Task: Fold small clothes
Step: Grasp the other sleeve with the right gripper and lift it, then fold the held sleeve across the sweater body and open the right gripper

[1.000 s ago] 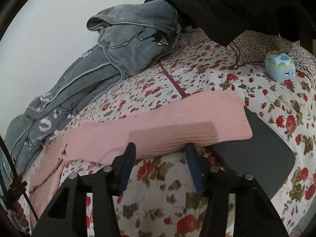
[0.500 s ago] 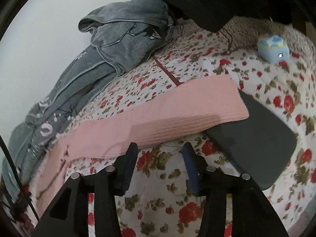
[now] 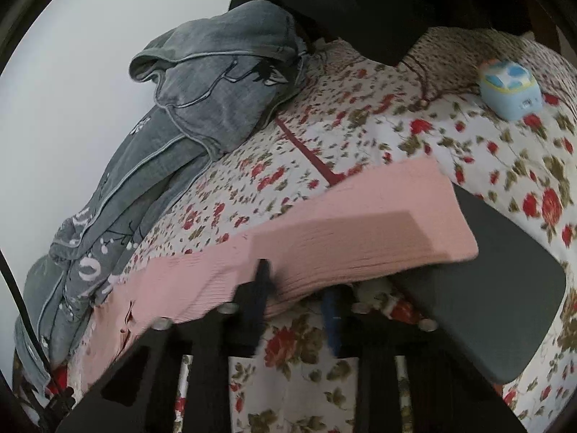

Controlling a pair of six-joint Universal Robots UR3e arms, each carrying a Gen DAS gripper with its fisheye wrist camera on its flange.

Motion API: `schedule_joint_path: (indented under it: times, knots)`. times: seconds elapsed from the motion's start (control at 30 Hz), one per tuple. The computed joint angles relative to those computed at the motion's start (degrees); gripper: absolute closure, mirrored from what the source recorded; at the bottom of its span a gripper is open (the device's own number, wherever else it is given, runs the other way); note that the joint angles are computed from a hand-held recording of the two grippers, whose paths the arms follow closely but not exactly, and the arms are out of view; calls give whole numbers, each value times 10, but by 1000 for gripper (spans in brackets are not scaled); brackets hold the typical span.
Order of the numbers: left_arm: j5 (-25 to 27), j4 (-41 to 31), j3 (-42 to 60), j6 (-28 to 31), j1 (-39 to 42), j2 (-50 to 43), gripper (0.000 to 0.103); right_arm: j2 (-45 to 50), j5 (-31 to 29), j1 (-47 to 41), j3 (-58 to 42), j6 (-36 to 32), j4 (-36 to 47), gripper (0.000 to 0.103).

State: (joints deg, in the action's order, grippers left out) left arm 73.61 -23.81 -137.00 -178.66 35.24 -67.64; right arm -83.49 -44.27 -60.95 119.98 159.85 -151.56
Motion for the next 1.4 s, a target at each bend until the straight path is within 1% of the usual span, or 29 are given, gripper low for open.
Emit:
schedule_joint_path:
  times: [0.07, 0.13, 0.23, 0.27, 0.3, 0.33, 0.37, 0.47, 0.63, 0.67, 0.73, 0.8, 0.9, 0.93, 0.97, 1.1, 1.2, 1.27, 1.33, 1.4]
  knots:
    - [-5, -2, -2, 4, 4, 4, 46, 14, -25, 10, -17, 27, -23, 83]
    - [-10, -6, -8, 14, 12, 17, 46, 27, -30, 10, -36, 45, -23, 81]
    - [-27, -26, -19, 37, 42, 45, 46, 36, -32, 11, -53, 55, -29, 81]
    - [-41, -40, -25, 51, 62, 62, 46, 32, -42, 15, -50, 64, -45, 81]
    - [-51, -51, -29, 60, 77, 72, 46, 28, -46, 16, -46, 67, -58, 83]
    - [-57, -58, -31, 65, 87, 79, 46, 23, -46, 18, -43, 64, -71, 92]
    - [-73, -78, -36, 78, 111, 97, 46, 18, -51, 22, -42, 62, -81, 97]
    - [-116, -140, -45, 116, 172, 143, 46, 0, -71, 40, -46, 75, -104, 97]
    - [-151, -228, -50, 173, 243, 195, 46, -37, -94, 95, -61, 91, -114, 97]
    - [-166, -262, -49, 195, 268, 214, 46, -42, -102, 112, -66, 94, -118, 97]
    - [-185, -311, -46, 223, 302, 238, 46, -49, -119, 153, -76, 105, -133, 97]
    - [-210, -375, -40, 268, 346, 266, 46, -49, -146, 206, -95, 114, -139, 97]
    - [-222, -420, -31, 306, 382, 285, 46, -38, -196, 307, -134, 124, -140, 97]
    - [-225, -435, -27, 320, 397, 291, 46, -29, -209, 335, -137, 151, -167, 97]
    - [-229, -455, -22, 336, 412, 297, 46, -22, -223, 367, -150, 153, -167, 97]
    - [-252, -535, 0, 406, 477, 313, 46, 25, -282, 505, -225, 163, -150, 97]
    - [-259, -584, 15, 451, 519, 317, 46, 86, -326, 615, -299, 169, -137, 97]
    - [-262, -606, 23, 476, 545, 314, 46, 131, -344, 675, -348, 173, -126, 97]
    - [-260, -603, 25, 483, 553, 304, 46, 185, -360, 734, -408, 172, -104, 97]
    - [-252, -583, 21, 479, 551, 291, 46, 240, -371, 783, -471, 164, -68, 97]
